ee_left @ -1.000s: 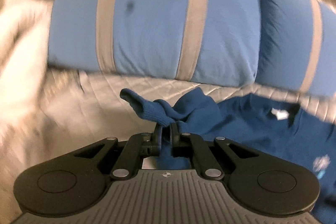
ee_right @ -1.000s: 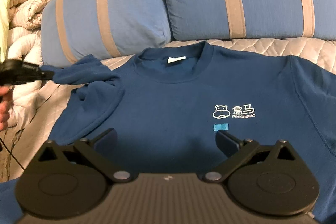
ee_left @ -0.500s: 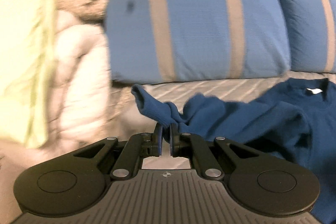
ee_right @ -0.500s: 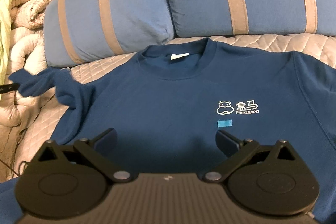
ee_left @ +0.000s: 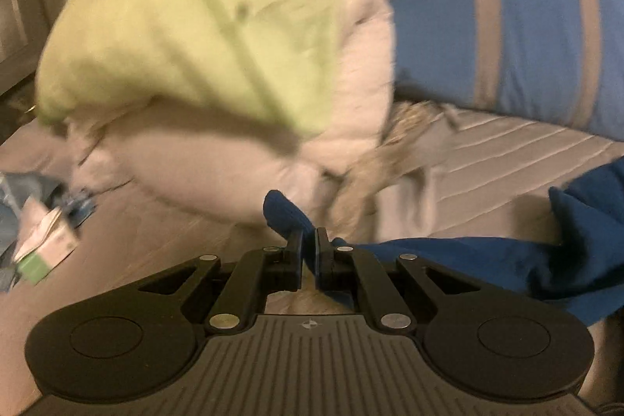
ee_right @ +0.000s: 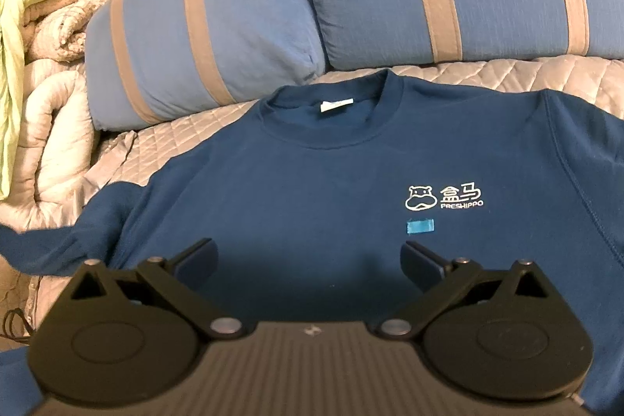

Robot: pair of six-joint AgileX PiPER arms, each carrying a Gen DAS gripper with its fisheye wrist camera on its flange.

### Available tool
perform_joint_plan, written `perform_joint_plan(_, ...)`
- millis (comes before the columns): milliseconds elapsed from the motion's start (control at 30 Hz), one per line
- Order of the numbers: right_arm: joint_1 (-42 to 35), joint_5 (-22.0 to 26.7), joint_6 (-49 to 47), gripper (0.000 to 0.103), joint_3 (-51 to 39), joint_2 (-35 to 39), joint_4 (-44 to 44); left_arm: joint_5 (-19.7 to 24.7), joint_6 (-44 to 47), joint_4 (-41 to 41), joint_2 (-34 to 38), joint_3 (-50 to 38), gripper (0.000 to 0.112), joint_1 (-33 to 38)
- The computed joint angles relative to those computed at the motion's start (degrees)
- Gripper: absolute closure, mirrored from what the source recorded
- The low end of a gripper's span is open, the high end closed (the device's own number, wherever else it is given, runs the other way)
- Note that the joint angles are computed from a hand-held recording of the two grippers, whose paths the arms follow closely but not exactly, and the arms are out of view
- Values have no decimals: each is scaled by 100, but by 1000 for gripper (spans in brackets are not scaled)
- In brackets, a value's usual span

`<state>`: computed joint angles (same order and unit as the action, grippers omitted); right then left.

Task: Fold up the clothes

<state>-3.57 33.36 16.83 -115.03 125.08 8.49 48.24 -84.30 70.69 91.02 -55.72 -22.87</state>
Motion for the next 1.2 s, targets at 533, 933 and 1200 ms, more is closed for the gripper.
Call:
perform_joint_plan(533, -123, 42, 91, 0, 11, 4, 361, -49, -925, 156, -834, 1780, 108, 890)
perform_joint_plan(933, -129, 184, 123, 0, -101, 72, 374, -1134, -1253, -138, -1056, 2620, 74, 1579)
perform_joint_plan(1200, -135, 261, 99, 0, -144, 95, 408, -1162, -1472, -504, -1018, 2526, 52, 1007)
